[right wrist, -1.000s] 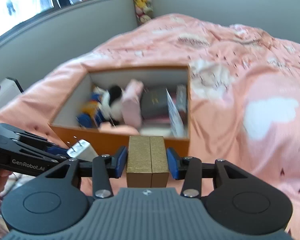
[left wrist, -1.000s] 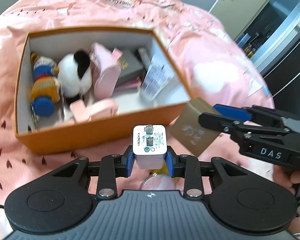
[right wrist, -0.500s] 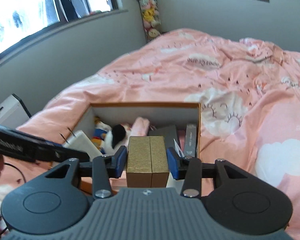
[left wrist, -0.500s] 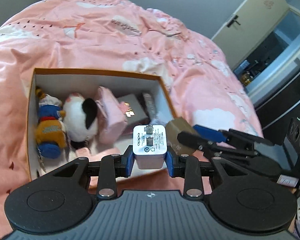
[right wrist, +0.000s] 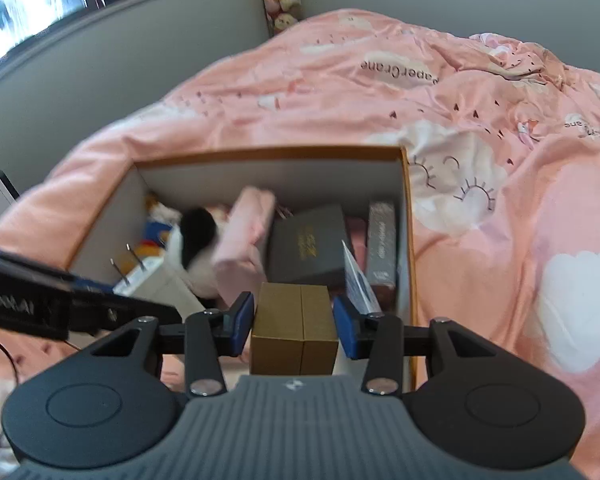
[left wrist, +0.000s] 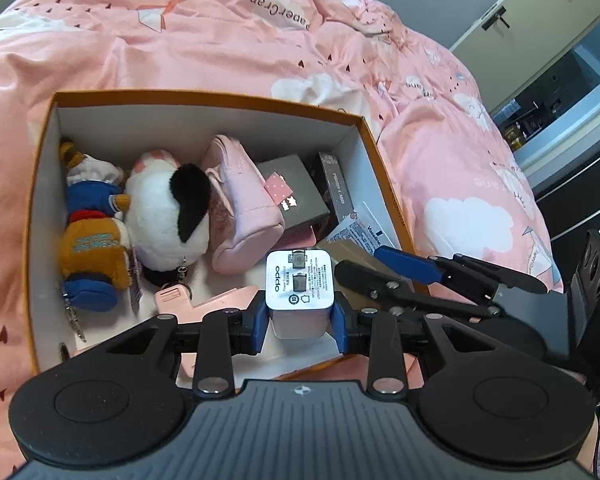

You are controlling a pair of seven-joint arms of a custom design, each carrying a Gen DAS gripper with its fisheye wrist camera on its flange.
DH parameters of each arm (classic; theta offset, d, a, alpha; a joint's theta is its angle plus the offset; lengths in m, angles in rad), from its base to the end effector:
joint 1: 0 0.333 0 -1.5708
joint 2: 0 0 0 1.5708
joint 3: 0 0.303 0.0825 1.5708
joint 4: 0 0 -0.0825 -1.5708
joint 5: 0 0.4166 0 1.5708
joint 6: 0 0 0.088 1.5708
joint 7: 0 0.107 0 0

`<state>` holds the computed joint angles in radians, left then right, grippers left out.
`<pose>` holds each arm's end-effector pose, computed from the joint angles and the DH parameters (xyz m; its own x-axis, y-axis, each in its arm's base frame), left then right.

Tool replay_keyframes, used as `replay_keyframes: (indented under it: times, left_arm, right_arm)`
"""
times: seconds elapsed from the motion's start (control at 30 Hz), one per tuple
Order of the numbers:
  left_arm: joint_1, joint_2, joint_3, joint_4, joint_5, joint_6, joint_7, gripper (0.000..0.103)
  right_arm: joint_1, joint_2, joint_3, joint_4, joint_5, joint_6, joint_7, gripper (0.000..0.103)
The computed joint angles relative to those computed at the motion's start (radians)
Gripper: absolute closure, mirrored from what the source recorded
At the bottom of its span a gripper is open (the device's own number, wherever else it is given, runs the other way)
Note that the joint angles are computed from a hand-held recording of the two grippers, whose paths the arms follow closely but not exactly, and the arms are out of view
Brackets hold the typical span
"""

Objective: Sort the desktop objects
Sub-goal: 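Carry the white charger and gold box over the orange box with both tools, then lower the charger and gold box into the orange box and open both tools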

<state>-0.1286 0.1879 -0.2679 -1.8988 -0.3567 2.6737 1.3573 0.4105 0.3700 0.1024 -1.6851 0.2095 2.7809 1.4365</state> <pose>0.6268 -0.2417 0.4432 -0.0058 -0.8942 0.4476 -0.8908 -0.1987 -0.4087 0.6448 0.3420 0.4431 0.4831 -0.8655 -0.1327 -0.6923 -0.2848 -0.6630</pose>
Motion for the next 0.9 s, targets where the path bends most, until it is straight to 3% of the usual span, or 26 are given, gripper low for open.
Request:
replay_keyframes:
  times: [0.3, 0.67, 0.8, 0.9]
  left_arm:
    - [0.012, 0.1, -0.017, 0.096, 0.019, -0.077, 0.0, 0.066]
    - [0.042, 0.188, -0.04, 0.177, -0.04, -0.159, 0.023, 0.066]
    - [0.037, 0.212, -0.039, 0.205, -0.021, -0.183, 0.017, 0.066]
    - [0.032, 0.232, -0.038, 0.229, -0.006, -0.202, 0.005, 0.066]
  right_arm:
    - [0.045, 0.03, -0.066, 0.011, -0.137, -0.017, 0.098, 0.057]
    - [0.025, 0.008, -0.047, -0.008, -0.157, -0.039, 0.065, 0.059]
    - [-0.001, -0.029, -0.024, -0.056, -0.106, -0.01, 0.039, 0.058]
    - [-0.01, -0.076, -0.019, -0.121, -0.069, 0.068, 0.041, 0.058]
